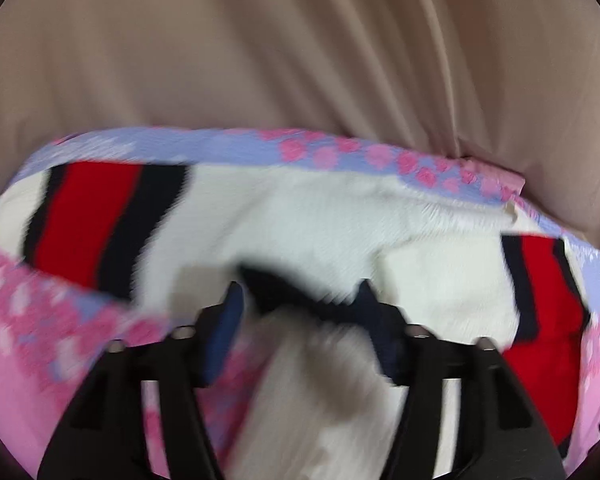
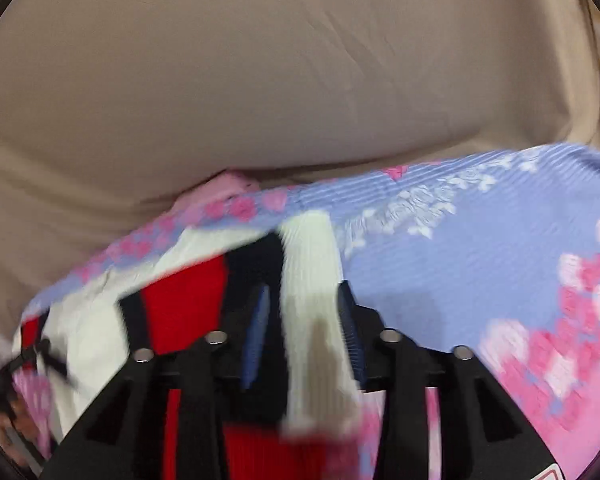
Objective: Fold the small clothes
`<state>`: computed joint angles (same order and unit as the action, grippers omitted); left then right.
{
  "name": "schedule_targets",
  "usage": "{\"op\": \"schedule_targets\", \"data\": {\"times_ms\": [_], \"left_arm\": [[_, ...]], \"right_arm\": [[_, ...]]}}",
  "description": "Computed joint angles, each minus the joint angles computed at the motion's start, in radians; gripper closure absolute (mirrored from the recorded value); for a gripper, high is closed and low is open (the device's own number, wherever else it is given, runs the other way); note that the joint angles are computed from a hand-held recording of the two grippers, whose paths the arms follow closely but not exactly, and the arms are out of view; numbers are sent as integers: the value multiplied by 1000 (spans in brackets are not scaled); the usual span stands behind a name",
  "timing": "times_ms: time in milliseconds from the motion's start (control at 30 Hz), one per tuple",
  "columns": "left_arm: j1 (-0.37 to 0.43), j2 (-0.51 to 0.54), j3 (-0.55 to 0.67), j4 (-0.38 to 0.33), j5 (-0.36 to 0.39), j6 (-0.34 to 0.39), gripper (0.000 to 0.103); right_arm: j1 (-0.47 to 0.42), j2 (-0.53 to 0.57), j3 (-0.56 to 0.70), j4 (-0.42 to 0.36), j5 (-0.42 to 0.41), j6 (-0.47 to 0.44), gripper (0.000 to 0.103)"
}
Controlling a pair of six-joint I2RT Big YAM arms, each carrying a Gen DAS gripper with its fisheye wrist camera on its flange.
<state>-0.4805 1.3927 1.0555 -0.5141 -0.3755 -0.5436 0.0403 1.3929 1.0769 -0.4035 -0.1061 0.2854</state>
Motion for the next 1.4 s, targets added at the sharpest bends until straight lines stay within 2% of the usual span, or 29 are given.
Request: {"op": "schedule_targets", "data": {"times_ms": [33,100,200,233,300,333,367,400,433,467,500,533,567,633,733,800,867,900,933,967,1000,1100,1133,1167,1200,1267,1333,1367,1400], "left_arm": [[-4,-54,-61,-4,2,-16,34],[-11,-177,-202,-54,72,-71,34],[-57,-297,-344,-97,168,-179,33],[-138,-354,-394,-79,76,-194,33],[-236,-348,-391,-121,42,-233,30],[-263,-345,-393,-107,55,-227,34],[-298,-325,-381,-109,74,-219,38],[-322,-307,-366,-118,47,-215,67],[-333,-282,-342,-130,60,-188,85],[-333,-276,-331,-137,83,-188,91],[-335,-279,-321,-154,84,-219,91],[-344,-298,-316,-172,77,-251,92],[-366,-327,-314,-197,51,-266,92],[-426,-397,-324,-272,-14,-303,92],[-516,-485,-365,-360,18,-384,92],[-550,-469,-382,-367,48,-417,92],[-579,-466,-431,-330,125,-476,92],[-607,-474,-453,-295,83,-503,91],[-618,-468,-449,-298,63,-499,91],[-614,-478,-450,-288,68,-485,89],[-600,-507,-457,-271,80,-479,86],[-519,-594,-462,-254,85,-429,80],[-467,-623,-454,-260,50,-401,79],[-437,-638,-445,-267,14,-392,76],[-355,-649,-432,-252,10,-343,71],[-173,-644,-412,-204,18,-265,65],[21,-612,-400,-132,89,-193,63],[147,-567,-386,-92,150,-164,63],[234,-520,-368,-57,187,-144,63]], "right_arm": [[9,-92,-85,-17,-5,-35,46],[5,-219,-208,-72,-54,-76,46],[-8,-396,-377,-206,-147,-82,46],[0,-463,-439,-267,-174,-68,46],[38,-581,-524,-314,-156,-26,43],[94,-674,-559,-334,-101,0,36],[135,-710,-568,-371,-119,12,36],[169,-726,-574,-375,-143,36,36],[200,-729,-583,-351,-153,60,36],[226,-713,-585,-328,-144,74,38],[275,-698,-583,-310,-78,98,52],[316,-690,-573,-312,-6,108,92],[325,-667,-555,-336,1,104,91],[283,-715,-545,-368,-44,127,92],[230,-855,-529,-516,-34,82,93],[200,-912,-519,-617,-47,41,93],[258,-891,-514,-665,14,43,93],[310,-864,-522,-688,70,58,93],[335,-851,-539,-700,101,63,92],[348,-865,-556,-716,111,66,91],[344,-873,-556,-709,108,63,90],[241,-884,-512,-740,59,23,88],[234,-881,-486,-724,96,27,80],[247,-865,-457,-701,143,44,78],[224,-850,-431,-662,157,38,78],[175,-820,-405,-569,108,50,78],[179,-771,-390,-481,76,103,76],[199,-736,-383,-440,75,126,76],[232,-686,-374,-391,84,151,76]]}}
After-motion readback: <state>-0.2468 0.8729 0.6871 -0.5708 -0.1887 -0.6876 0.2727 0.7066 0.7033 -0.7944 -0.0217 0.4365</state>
